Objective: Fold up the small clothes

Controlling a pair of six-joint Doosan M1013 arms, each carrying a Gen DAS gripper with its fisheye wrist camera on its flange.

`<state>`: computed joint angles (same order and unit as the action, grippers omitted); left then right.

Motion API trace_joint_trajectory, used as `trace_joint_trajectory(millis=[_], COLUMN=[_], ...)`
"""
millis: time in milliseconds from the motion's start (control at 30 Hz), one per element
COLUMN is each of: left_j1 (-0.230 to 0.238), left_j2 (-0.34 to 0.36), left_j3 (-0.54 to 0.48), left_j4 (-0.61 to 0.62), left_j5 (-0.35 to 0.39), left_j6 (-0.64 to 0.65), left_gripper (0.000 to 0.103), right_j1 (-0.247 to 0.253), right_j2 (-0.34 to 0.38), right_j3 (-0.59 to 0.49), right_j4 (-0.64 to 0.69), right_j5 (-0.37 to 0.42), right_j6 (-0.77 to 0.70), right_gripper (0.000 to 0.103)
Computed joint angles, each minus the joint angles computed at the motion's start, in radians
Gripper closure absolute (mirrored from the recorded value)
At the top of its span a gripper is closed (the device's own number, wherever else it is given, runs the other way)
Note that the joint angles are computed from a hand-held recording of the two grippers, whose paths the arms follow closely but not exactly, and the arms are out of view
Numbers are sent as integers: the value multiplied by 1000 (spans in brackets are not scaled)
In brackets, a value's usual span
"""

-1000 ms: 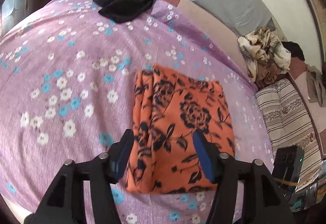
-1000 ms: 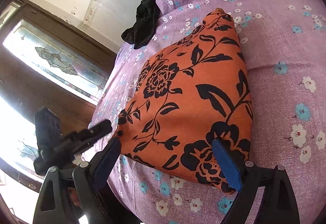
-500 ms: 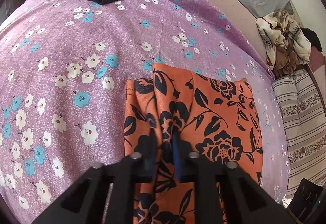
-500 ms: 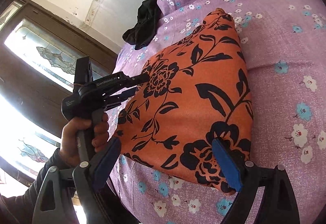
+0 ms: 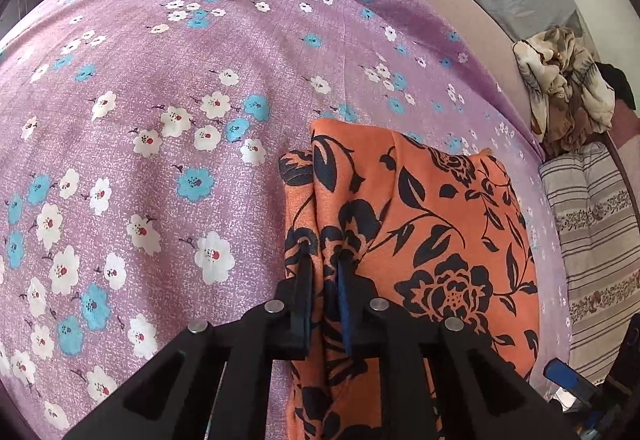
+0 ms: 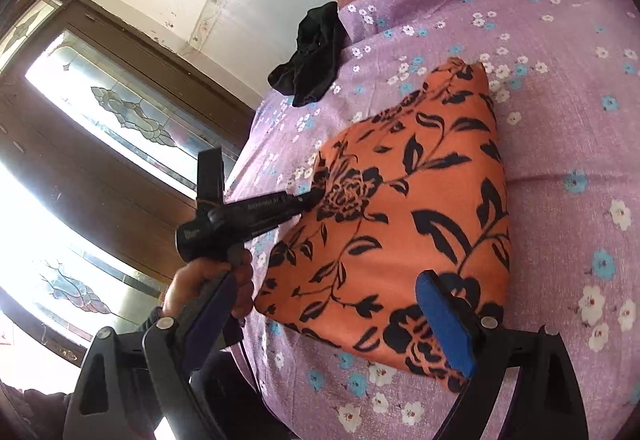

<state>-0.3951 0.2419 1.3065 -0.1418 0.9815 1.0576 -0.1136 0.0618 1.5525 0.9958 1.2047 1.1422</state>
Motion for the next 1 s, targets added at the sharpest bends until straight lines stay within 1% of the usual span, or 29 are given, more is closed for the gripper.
trace_joint_trajectory(millis=[33,67,100,133,167,233,300,367,400,467,500,533,567,600,667,733,800,900,1000], left_j1=[2,0,-6,-11,-19,-44,-75,-113,-129,-150,-157,-166,-172,-175,-173,-182,-187,-185,-194], left_j2=[0,0,-4,-14,-29,-65,-105,-127,-128,-112,-106,-112,-117,-117,-125,-130,-137,-106,-101], left_j3=[-1,-7,-12,-11,-7,8,35,56,65,76,87,106,109,103,95,90,97,78,69], left_j4=[-2,16,52,77,102,167,192,225,235,265,294,336,358,362,353,387,389,375,405], left_j5=[3,16,27,22,13,-13,-54,-63,-50,23,43,18,13,22,13,15,-3,82,100], left_j6=[-11,-33,-64,-86,-100,-128,-126,-118,-110,-116,-136,-152,-155,-160,-170,-185,-177,-152,-165], left_gripper=[86,75,65,64,65,67,67,67,67,67,67,67,67,67,67,67,67,67,67], right_j1=[2,4,7,12,17,20,21,20,20,18,18,16,10,4,-9,-28,-50,-89,-123], right_j2=[11,28,52,73,82,79,72,70,69,68,67,65,62,58,38,12,-12,-40,-54], right_j3=[-9,-18,-30,-36,-33,-16,-8,-2,0,2,1,1,5,7,26,55,85,123,137], right_j4=[8,16,13,3,-10,-1,2,8,12,14,12,13,17,21,23,36,49,62,57], right_j5=[-2,11,45,74,81,72,61,58,58,60,64,70,82,96,109,122,134,149,128], right_j6=[9,28,61,98,123,109,101,99,96,95,96,97,96,93,81,59,52,70,83], right_gripper=[10,10,10,10,10,10,9,9,9,9,9,9,9,9,9,9,9,9,9])
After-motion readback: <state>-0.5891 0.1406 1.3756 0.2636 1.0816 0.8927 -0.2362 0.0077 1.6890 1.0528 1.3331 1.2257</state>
